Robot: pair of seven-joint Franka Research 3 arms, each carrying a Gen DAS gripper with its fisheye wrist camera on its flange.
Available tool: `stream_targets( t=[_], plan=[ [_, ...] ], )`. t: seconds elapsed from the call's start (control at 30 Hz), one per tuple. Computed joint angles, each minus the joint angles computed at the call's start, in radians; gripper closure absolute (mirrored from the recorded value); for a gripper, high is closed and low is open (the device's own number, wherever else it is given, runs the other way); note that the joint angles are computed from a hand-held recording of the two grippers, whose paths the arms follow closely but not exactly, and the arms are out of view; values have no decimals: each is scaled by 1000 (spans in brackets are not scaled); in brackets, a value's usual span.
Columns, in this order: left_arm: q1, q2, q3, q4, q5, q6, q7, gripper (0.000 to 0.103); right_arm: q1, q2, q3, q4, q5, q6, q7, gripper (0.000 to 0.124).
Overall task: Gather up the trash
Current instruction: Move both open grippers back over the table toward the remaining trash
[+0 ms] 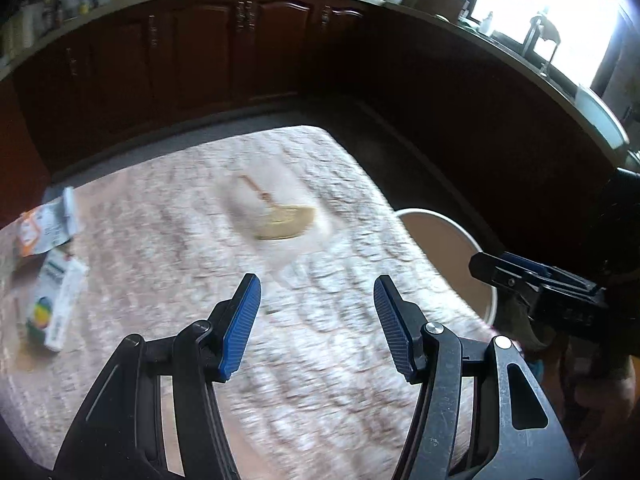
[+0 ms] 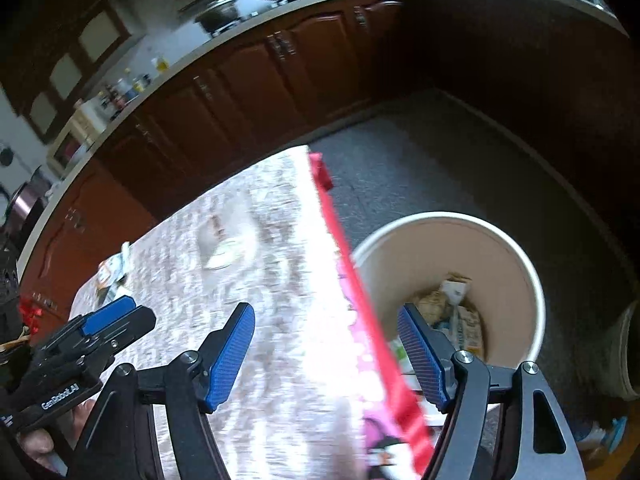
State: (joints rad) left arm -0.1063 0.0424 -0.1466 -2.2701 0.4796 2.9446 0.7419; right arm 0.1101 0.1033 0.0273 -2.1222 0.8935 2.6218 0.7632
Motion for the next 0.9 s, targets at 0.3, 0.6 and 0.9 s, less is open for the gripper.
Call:
stream_targets(
  t=[0.3, 0.6, 0.9],
  plan=[
    [102, -171, 32, -185, 54, -43, -43, 45, 78, -13, 49, 3, -14, -41, -34, 51],
    [275, -205, 57, -242, 152, -88, -53, 45, 153, 34, 87, 45, -73, -58, -14, 50],
    [241, -72, 132, -183, -189, -45, 384, 41, 182, 92, 103, 100, -140, -78, 37, 50]
  ],
)
